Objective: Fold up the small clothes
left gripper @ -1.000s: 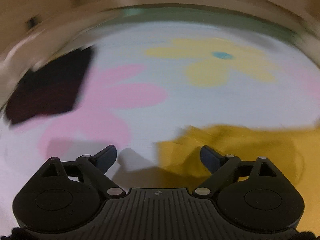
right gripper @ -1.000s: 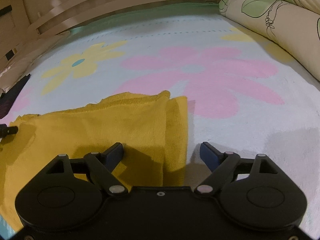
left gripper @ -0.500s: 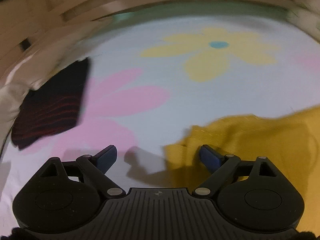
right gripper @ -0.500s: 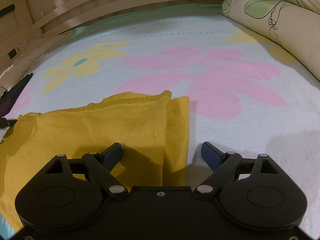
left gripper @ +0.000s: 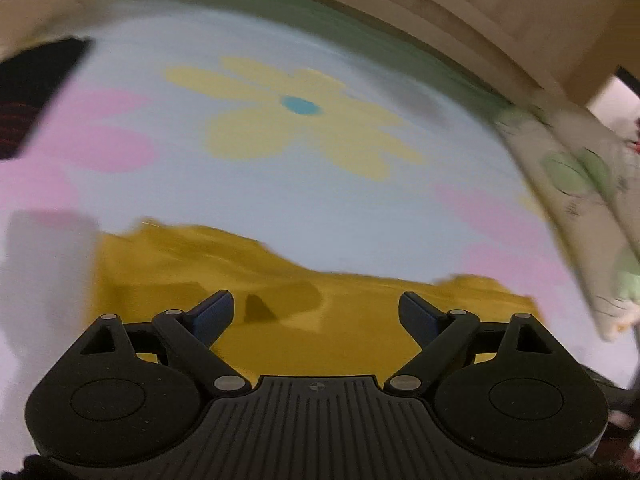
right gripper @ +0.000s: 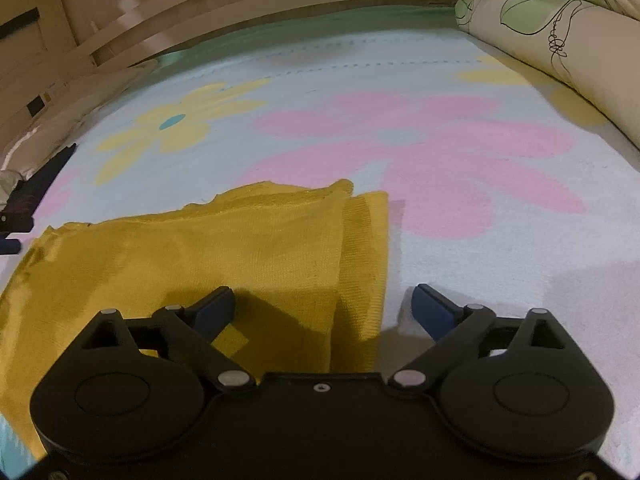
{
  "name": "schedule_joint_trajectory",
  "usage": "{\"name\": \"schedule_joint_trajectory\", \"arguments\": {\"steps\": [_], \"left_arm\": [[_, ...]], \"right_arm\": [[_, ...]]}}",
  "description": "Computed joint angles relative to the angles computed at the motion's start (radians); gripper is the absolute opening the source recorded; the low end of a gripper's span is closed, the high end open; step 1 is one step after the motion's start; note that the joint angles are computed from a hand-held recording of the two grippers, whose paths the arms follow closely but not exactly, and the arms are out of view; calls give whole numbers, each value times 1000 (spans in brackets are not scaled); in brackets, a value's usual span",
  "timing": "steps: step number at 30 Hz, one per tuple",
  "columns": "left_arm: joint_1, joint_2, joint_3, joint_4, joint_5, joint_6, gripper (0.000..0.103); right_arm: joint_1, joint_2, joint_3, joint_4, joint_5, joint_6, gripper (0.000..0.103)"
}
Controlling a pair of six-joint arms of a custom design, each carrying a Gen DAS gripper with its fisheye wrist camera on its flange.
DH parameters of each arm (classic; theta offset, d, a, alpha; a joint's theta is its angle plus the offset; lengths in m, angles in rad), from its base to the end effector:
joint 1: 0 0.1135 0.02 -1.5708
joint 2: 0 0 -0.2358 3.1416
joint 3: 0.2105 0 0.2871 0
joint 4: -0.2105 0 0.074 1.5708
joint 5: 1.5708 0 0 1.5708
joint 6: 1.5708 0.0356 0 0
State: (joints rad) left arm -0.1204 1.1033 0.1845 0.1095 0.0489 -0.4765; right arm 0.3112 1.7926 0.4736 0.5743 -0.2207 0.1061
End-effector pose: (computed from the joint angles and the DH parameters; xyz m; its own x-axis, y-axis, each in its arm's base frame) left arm 0.2057 -0.0266 0.0579 -0.7089 -0.3757 -0.5969 -0.1932 0.9174 -0.3479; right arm 0.2640 0.0931 0.0129 -0.6894 -0.1132 -0.7154 -0.3811 0.8966 0.2254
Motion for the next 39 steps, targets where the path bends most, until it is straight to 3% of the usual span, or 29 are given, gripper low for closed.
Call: {"name": "schedule_joint_trajectory", "arguments": {"steps": [8, 12, 15, 20, 26, 29, 31, 35, 39], "left_arm": [[-183, 362, 234, 17, -193, -24, 89], [-283, 539, 352, -38, -314, -62, 89], [-338, 628, 372, 13, -424, -21, 96], [-351, 526, 333, -44, -407, -53, 88], [-503, 319, 181, -115, -443, -136, 88], [-556, 322, 141, -114, -442, -214, 88], [-570, 371, 122, -41, -456, -254, 90], [-571, 422, 147, -12, -477, -269, 95], [-570, 440, 167, -19, -479, -303, 100]], "right_arm": [[-17, 23, -1, 33, -49, -6, 102], [-20, 29, -6, 49, -57, -20, 103], [-44, 33, -4, 52, -96, -12, 103], [-86, 38, 5, 48, -165, 24, 103], [-161, 45, 47, -26, -291, 16, 103], [-216, 43, 86, -125, -398, 18, 103], [-258, 52, 121, -212, -491, 9, 103], [-335, 127, 211, -392, -703, -40, 103], [-379, 197, 241, -402, -822, -51, 103]]}}
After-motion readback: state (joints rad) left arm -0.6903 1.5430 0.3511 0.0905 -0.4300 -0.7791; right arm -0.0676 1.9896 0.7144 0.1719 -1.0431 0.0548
